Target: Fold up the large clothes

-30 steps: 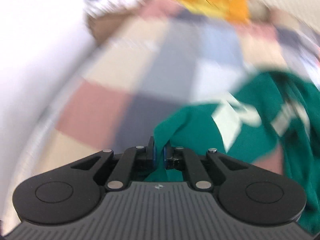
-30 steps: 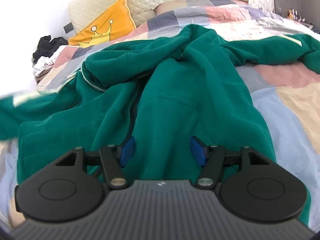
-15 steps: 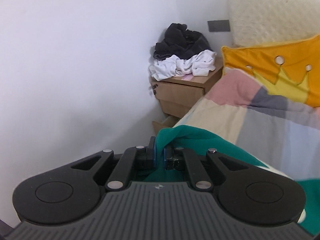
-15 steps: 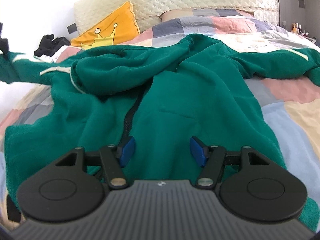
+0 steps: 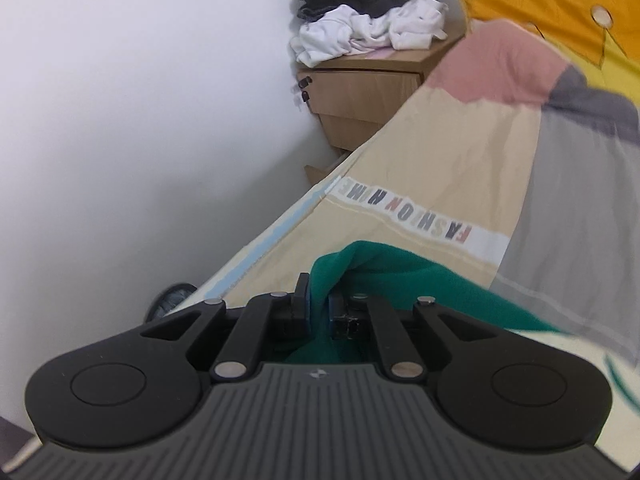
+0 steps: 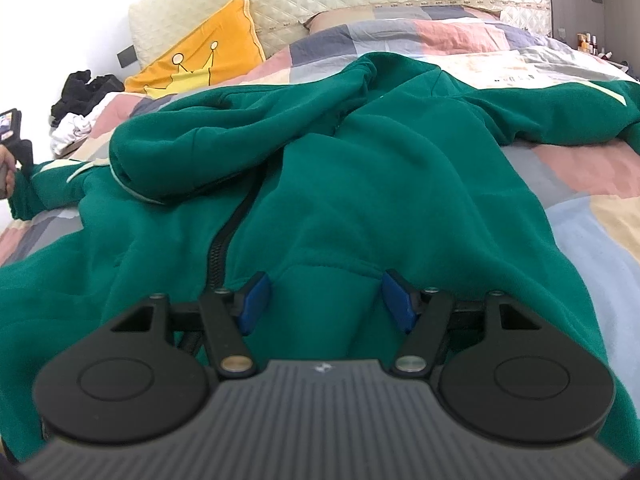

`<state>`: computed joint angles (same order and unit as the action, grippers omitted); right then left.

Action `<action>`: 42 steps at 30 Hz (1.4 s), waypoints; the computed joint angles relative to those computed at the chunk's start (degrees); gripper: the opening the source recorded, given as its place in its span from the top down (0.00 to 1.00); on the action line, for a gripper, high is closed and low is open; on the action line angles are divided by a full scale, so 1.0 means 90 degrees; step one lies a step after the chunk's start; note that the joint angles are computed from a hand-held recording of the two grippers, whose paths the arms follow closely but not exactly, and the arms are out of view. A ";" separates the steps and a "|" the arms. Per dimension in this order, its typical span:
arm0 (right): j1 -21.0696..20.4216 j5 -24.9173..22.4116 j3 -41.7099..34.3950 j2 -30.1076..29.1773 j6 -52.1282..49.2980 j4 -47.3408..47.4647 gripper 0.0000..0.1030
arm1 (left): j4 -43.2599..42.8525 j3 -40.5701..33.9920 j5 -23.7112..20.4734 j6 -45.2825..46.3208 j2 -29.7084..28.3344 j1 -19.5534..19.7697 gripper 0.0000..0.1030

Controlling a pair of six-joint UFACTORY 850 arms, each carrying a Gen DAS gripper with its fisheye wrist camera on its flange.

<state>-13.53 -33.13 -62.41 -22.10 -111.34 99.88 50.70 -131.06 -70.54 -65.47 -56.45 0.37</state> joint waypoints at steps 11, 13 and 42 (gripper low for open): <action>-0.0092 -0.0105 0.0018 0.0107 0.0194 -0.0193 0.36 | -0.0210 0.2213 0.0594 -0.0421 0.1837 -0.0246 0.39; -0.0131 -0.0190 0.0037 0.0144 0.0240 -0.0234 0.36 | -0.0394 0.2646 0.0713 -0.0602 0.2283 -0.0352 0.39; -0.0762 -0.1753 0.0596 0.0739 0.0570 -0.0816 0.36 | -0.3529 0.6203 0.4335 -0.0052 0.4766 -0.3658 0.27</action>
